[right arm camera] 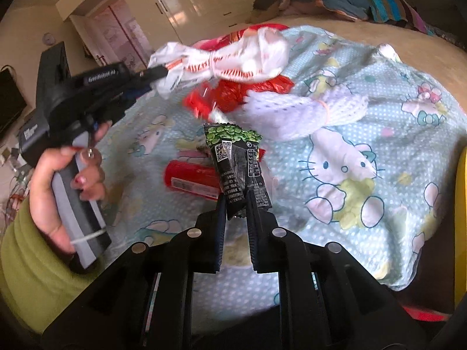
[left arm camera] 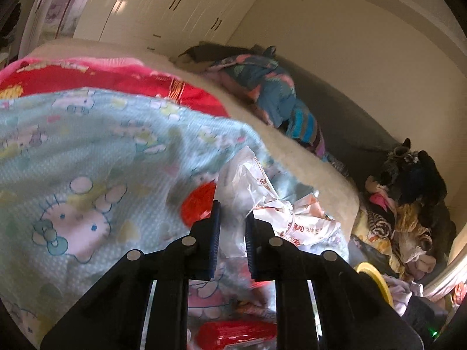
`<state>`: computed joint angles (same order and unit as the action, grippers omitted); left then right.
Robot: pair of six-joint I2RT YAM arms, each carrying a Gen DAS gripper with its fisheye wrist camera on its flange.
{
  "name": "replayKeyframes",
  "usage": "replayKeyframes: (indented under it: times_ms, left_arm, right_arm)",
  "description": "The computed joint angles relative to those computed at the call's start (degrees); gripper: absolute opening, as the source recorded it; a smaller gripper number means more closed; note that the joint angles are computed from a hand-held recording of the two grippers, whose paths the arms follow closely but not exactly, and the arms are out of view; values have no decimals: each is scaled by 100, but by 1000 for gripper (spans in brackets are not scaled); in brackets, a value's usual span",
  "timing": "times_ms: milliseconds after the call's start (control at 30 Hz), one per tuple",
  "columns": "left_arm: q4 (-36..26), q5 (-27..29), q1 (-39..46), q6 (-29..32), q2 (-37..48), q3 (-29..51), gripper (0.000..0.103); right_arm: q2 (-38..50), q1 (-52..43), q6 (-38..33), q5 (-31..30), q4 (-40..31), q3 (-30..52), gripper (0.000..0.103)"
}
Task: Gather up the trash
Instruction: 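Grasp the black snack wrapper with the right tool while the left tool grasps the white plastic bag, then carry the black wrapper and white bag over the yellow-rimmed bin and release both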
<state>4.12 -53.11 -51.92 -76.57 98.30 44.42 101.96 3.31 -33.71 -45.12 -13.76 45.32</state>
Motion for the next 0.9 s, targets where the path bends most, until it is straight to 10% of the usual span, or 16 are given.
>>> replayKeyframes:
  times_ms: [900]
  left_arm:
    - [46,-387,-404,719,-368,456,14]
  right_arm:
    - [-465,-1024,-111,-818,-449,303,10]
